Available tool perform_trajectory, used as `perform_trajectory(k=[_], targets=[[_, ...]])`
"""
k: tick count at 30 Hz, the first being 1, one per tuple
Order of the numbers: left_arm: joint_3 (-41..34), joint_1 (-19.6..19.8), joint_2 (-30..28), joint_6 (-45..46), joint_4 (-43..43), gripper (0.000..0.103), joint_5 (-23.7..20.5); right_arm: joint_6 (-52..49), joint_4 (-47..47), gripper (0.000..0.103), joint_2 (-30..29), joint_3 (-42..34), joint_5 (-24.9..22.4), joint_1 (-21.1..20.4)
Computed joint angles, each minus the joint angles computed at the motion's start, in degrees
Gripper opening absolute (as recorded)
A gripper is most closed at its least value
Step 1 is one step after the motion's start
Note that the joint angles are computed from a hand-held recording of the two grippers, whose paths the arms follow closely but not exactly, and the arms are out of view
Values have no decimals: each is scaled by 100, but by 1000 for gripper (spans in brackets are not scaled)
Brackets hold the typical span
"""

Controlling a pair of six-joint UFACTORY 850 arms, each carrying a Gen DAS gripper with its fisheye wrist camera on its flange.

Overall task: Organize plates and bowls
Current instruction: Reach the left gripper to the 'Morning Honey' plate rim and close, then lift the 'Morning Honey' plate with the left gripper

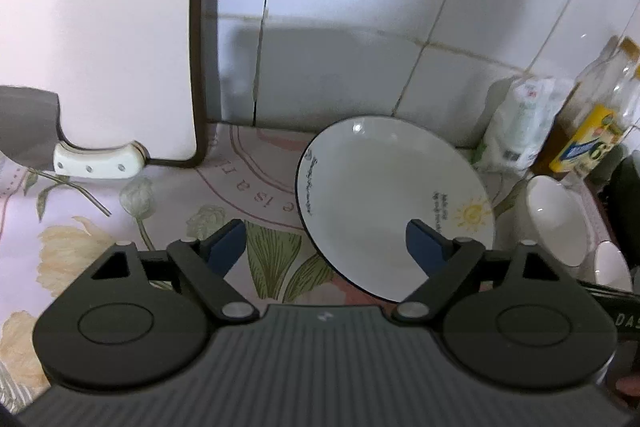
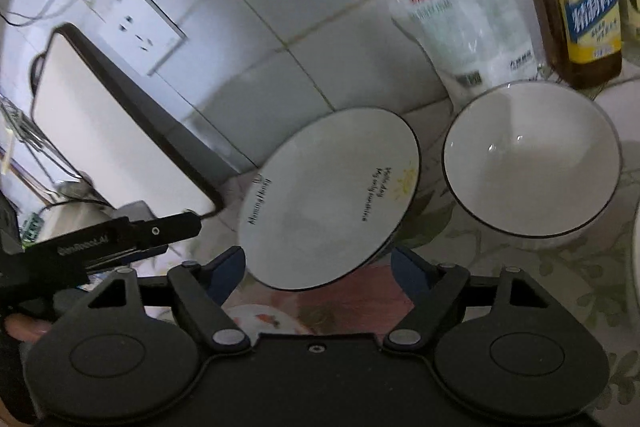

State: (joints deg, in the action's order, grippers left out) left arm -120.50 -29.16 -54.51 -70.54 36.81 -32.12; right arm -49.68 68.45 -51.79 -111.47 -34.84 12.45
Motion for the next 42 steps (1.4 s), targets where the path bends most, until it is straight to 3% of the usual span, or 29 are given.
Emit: perform_trajectory(k=[3,6,11,14,16,18,20,21,24,29,34,42], targets=[[-297,55,-237,294,-347,84,-64,423,-278,80,-251,-338,36,22],[-818,105,-592,566,-733,79,-430,712,-618,75,-481,-667,82,66],[-1353,177,-974,910,-1139,63,-699,1315,-1081,64,-798,-1085,169,98],[-1446,257,-1052,1055,-1618,37,-730,1376,-1198,56,-876,-1200,277,121],[-1023,330,-834,1007,-1950,22,-238,1614,-1421,50,-1000,-1396,270,139],[-1002,344,-828,1019,-2066,20,-179,1886,-1732,41,-1076,-1536,281,155],[-1134,337,-915,1082,-2101,19,-237,2197,-2175,25,-1148,-1698,232,160],[-1211,331,-970,1092,-2121,19,-260,2179,-2208,24,-1187,-1765,178,145],[-1578,329,-1203,1191,-2295,17,-377,2060,-2133,23,-1304,-1972,-60,85],[-1860,274,-1363,1053,-2124,17,-587,1985,-2144,24,-1313,-1989,-77,78],[-2432,136,-1599,1060,-1746,17,-1201,1952,-2290,24,-1131,-1770,24,133],[-912,-34,-558,490,-1370,17,-640,1244,-1542,25,-526,-1049,-141,8]])
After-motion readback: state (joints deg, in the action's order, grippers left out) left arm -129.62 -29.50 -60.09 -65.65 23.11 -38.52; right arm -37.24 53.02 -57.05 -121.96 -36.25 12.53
